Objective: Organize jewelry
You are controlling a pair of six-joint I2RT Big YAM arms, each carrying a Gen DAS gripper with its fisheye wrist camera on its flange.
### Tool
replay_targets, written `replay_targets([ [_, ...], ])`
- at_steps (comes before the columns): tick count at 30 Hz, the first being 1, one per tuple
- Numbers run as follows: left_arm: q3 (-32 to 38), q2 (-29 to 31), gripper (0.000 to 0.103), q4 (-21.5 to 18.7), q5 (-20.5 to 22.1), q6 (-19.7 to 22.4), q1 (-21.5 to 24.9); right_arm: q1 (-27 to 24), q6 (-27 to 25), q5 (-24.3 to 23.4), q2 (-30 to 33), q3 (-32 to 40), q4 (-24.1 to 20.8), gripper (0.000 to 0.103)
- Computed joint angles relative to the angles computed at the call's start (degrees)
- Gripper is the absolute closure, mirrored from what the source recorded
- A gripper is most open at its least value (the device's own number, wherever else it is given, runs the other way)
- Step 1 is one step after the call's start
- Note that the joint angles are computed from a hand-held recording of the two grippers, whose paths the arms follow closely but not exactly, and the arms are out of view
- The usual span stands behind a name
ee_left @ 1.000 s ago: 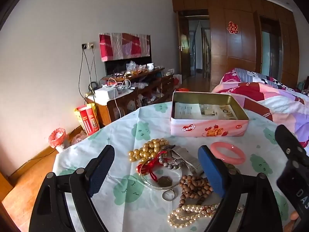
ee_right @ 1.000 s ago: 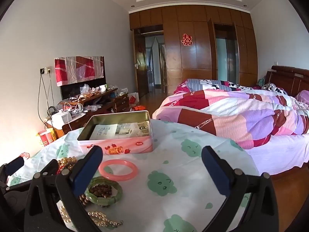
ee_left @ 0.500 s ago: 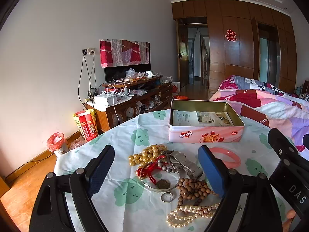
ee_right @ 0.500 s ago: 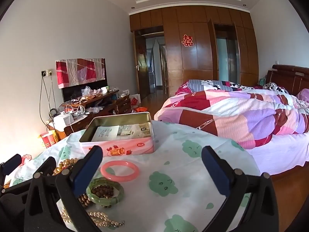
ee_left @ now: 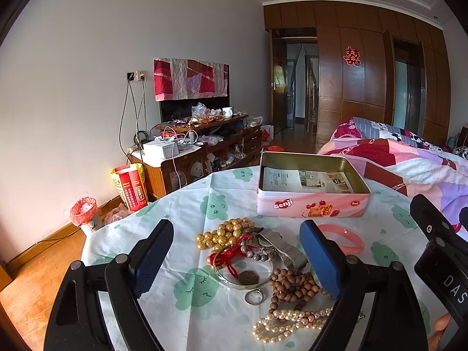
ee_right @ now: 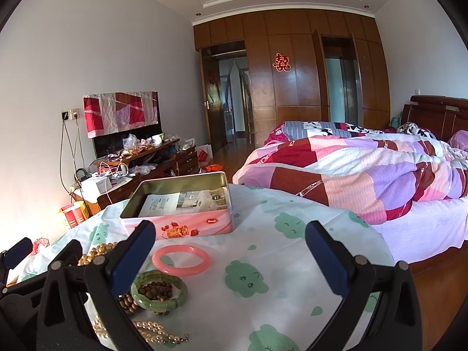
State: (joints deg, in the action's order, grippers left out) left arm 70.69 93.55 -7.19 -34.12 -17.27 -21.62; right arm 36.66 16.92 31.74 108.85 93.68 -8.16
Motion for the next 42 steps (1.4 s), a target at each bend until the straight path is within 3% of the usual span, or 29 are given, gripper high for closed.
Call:
replay_targets([
  [42,-0.2,0.0,0.015,-0.5,0.1,-0.4,-0.1,-0.3,0.4,-0.2,-0.3,-0.9,1.2,0.0],
])
